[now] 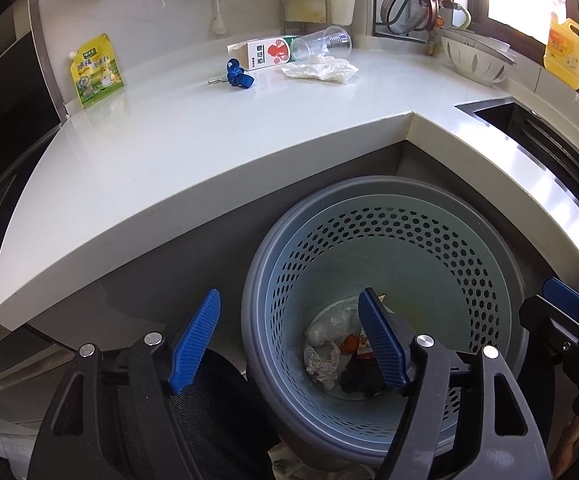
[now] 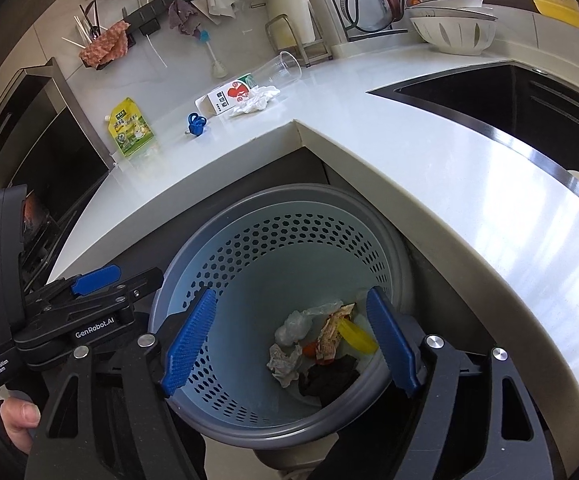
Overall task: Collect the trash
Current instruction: 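Move both tools back to the white tissue and blue strap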
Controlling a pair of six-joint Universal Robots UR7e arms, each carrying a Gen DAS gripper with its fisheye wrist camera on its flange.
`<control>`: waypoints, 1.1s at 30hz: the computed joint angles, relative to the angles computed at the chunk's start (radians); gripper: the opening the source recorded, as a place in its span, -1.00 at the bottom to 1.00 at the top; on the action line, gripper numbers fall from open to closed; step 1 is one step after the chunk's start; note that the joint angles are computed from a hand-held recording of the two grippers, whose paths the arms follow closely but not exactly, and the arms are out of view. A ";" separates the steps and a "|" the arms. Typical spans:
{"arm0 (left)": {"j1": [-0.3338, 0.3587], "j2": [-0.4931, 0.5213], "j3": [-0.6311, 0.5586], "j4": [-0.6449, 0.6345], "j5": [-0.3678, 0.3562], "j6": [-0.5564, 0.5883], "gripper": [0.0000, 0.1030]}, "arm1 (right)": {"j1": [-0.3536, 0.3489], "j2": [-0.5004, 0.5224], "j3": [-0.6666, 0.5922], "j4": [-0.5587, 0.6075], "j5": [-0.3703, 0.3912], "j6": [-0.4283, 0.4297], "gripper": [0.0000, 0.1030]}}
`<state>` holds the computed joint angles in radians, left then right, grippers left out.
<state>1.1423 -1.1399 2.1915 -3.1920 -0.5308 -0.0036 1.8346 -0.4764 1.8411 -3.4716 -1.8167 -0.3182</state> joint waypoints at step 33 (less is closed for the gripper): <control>0.129 0.130 -0.549 -0.119 -0.007 0.356 0.86 | 0.092 0.249 -0.782 0.487 -0.022 -0.152 0.53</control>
